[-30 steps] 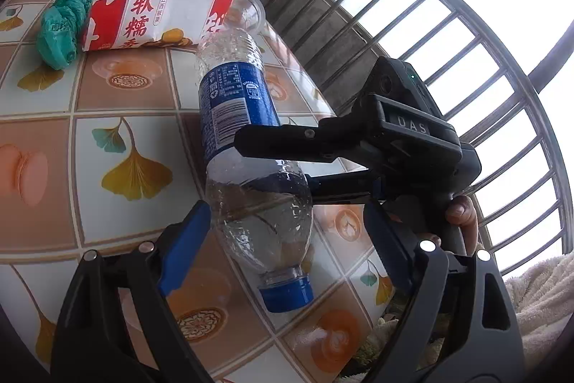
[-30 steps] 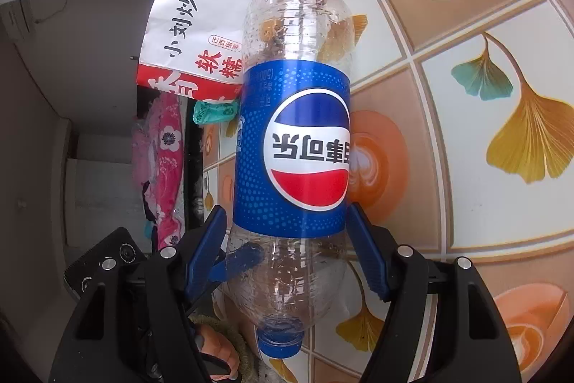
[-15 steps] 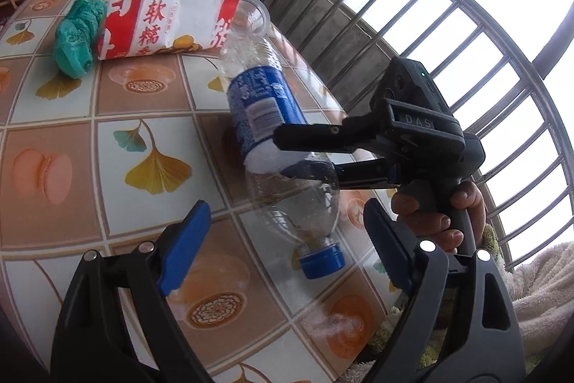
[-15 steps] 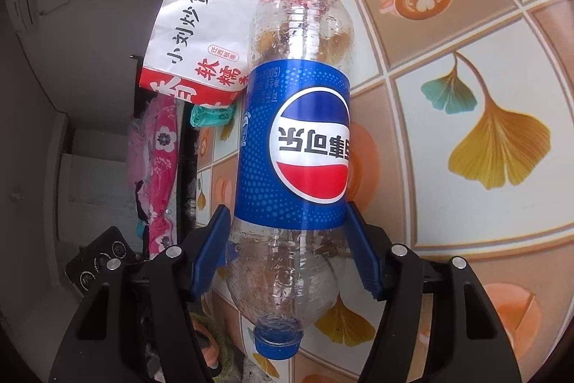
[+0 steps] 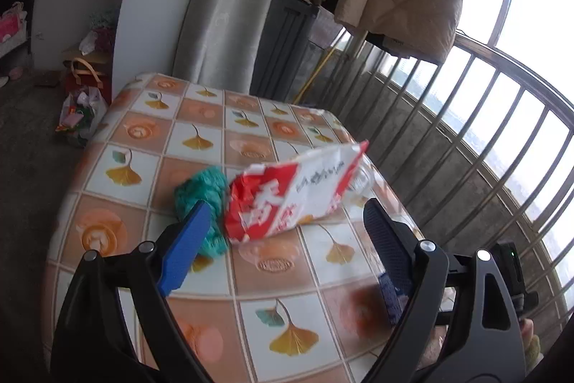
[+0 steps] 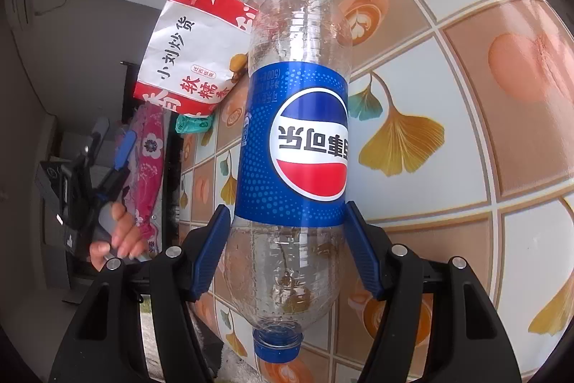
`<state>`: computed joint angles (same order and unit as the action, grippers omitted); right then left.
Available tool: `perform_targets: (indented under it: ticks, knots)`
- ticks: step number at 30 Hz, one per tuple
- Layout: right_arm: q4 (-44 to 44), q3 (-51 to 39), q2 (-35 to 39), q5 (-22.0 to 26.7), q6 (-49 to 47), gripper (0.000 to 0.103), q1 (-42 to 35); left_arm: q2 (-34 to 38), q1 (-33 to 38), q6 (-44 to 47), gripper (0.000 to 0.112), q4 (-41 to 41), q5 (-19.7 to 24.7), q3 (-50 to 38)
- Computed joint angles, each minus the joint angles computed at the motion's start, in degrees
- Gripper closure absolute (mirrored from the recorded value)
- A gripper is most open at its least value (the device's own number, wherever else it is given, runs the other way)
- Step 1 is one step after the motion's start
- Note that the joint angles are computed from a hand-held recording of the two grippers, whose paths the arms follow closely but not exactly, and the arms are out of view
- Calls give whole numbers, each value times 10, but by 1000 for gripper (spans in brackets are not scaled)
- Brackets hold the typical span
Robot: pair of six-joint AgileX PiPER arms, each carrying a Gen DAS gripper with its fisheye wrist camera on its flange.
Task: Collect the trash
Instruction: 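Grasp the red-and-white snack bag with the left gripper while the right gripper holds the Pepsi bottle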
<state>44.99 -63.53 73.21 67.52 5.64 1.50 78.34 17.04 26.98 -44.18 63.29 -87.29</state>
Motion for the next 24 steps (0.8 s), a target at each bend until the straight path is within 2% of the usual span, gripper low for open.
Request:
perform_targets:
  ticks: [5,10,18,21,24]
  knots:
    - [-13,-9,0,-1,10,40,11,75,-54,-52,30,66,-50,-97]
    - [-8,-6,0,-1,10,40,8,143,-96,-79,30,110,-42,-161]
    - [11,9,-7,13,-12,40,-17,112,-130,6,51,51,-48,-66]
    - [15,11,-8,15,-18,40,-21,106,-155,10,59,73,-57,-44]
    - [22,18,-10,15,-22,40,-25,112,-178,-19,71,111,-66,-41]
